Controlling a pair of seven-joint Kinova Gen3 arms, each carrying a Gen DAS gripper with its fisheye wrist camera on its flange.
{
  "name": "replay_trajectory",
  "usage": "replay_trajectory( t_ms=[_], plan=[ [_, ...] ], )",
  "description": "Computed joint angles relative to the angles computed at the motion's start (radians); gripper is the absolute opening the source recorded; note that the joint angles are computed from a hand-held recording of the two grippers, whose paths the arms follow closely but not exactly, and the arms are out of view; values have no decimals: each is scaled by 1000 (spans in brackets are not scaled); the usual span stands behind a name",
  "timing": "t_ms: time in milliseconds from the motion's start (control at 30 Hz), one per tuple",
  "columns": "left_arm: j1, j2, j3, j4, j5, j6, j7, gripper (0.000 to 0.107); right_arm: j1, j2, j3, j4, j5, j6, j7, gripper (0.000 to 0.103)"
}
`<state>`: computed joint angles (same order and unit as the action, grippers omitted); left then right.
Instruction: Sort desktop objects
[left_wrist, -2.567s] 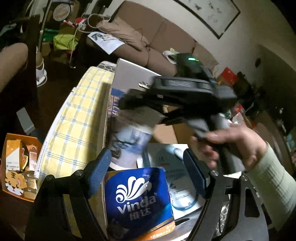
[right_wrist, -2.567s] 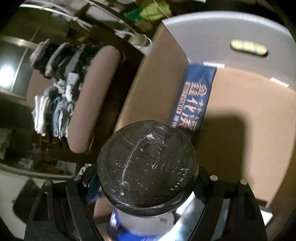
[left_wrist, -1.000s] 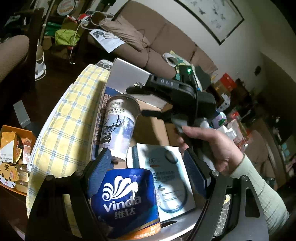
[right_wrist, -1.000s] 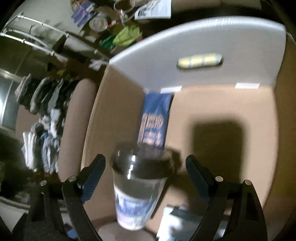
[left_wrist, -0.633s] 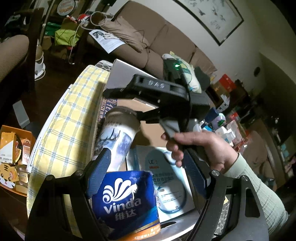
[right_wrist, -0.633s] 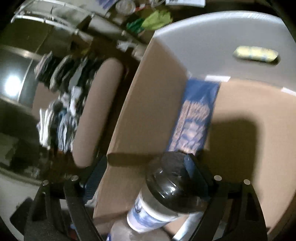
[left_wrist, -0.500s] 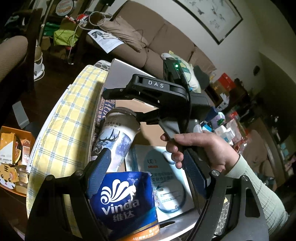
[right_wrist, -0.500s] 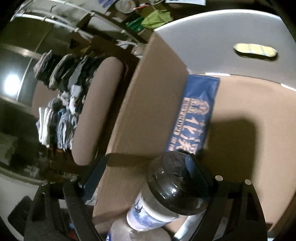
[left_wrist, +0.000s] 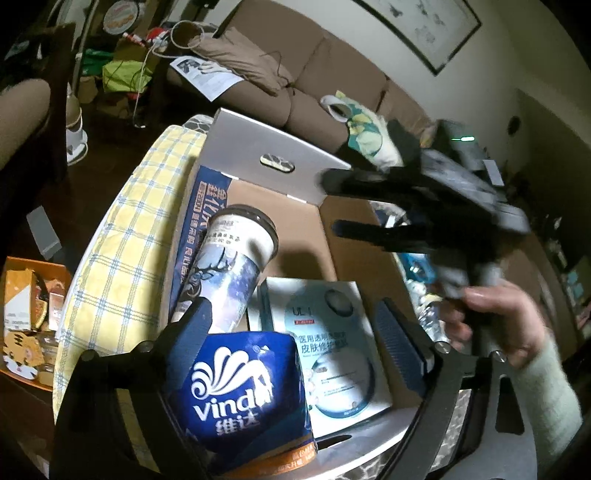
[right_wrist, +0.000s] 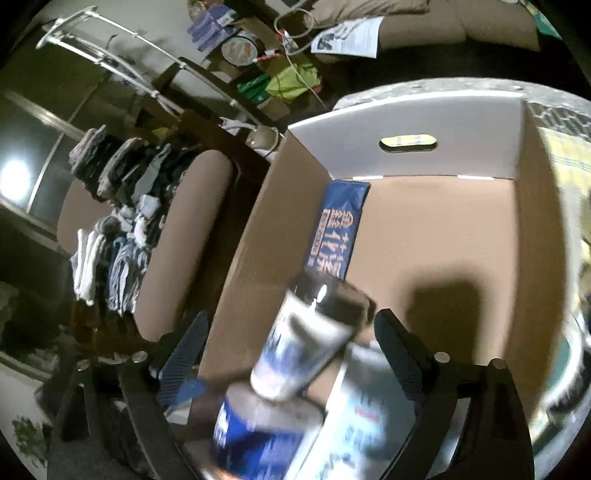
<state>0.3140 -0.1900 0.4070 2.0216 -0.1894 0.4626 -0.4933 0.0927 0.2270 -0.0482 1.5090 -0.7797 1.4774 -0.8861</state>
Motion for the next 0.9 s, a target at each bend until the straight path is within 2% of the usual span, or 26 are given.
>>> replay_trajectory(
  t_ms=[100, 333, 433, 500, 667, 900],
  plan=[
    [-5, 15, 44, -29, -52, 21, 32, 100, 48, -56, 29, 37, -11, 38, 48, 101],
    [47, 39, 80, -122, -136, 110, 97, 103, 140, -156, 130, 91, 6, 127, 191, 103],
    [91, 91, 106, -207, -199, 197, 119, 103, 191, -174, 179, 95, 4, 176, 258, 103],
    [131, 145, 135, -274, -267, 270, 148, 103, 237, -178, 216, 92, 1, 208, 312, 103],
    [259, 264, 151, -396, -400, 377, 217, 103, 362, -141, 287, 68, -27, 272, 393, 103],
    [487, 465, 120, -599, -524, 530, 247, 103, 518, -106, 315, 47, -5, 238, 498, 103]
  ],
)
